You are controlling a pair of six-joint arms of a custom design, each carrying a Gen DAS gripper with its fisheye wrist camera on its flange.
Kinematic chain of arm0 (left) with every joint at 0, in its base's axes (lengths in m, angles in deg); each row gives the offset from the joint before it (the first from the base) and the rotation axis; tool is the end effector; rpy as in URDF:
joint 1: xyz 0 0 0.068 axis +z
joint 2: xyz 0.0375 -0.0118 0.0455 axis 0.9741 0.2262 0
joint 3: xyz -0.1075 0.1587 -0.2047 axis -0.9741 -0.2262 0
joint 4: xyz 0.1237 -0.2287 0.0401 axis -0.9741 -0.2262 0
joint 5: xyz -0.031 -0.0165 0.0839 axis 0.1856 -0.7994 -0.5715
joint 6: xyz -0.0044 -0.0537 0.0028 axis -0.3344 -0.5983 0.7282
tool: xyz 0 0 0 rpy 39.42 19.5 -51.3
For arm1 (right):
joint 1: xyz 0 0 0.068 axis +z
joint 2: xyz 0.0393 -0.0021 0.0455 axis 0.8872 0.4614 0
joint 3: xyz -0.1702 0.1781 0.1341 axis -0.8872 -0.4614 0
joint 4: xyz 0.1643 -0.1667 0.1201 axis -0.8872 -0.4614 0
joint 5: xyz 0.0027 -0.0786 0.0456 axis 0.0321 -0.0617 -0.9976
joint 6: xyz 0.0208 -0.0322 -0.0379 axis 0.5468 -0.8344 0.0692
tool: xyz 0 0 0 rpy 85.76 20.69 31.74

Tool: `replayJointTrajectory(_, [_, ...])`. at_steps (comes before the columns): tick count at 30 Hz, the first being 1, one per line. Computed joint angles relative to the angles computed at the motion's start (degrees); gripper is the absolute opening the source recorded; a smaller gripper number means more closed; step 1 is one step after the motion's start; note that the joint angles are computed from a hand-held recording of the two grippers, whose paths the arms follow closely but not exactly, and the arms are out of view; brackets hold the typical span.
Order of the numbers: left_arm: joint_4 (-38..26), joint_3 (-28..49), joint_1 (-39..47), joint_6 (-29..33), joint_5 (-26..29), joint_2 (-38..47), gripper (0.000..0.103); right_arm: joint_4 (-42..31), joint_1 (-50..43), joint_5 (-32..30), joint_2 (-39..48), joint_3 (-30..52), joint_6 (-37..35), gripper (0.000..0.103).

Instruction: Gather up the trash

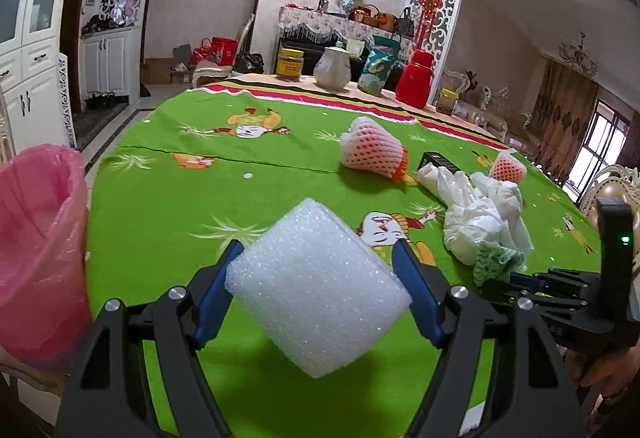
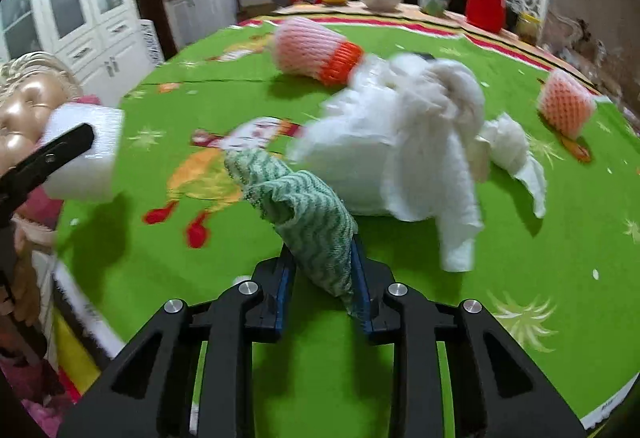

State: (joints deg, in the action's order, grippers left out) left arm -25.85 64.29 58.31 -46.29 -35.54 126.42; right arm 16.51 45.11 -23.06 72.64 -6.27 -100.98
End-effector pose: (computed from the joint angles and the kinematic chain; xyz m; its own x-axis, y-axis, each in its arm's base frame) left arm 0.1968 -0.0611 0.1168 -0.5523 -0.1531 -0.8195 0.0262 0.9793 -0.2006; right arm 0.2852 -0.0714 0.0933 -0.7055 -0.2562 -0.6608 -0.4042 0.9113 0.0783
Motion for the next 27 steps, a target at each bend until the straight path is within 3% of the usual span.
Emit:
replayJointTrajectory(9, [-6.9, -4.37, 4.96, 3.04, 1.09, -12.07, 0.073, 3.61, 8.27, -2.24, -7.9, -4.01, 3.89, 0.026])
replayJointTrajectory(18, [-25.68, -6.53, 17.53, 11.63, 2.36, -38.06, 0.073, 5.81, 22.45, -2.53, -10.25, -2.33, 10.32, 0.026])
replayJointTrajectory(22, [-35.48, -5.85, 29.93, 17.45, 8.82, -49.29, 0.073, 6.76, 30.03, -2.3, -9.27, 0.37, 12.94, 0.026])
replayJointTrajectory(27, [-38.69, -4.14, 50.7, 24.72, 22.17, -51.81, 0.073, 8.53, 40.01, -0.53, -7.22, 4.1, 15.5, 0.026])
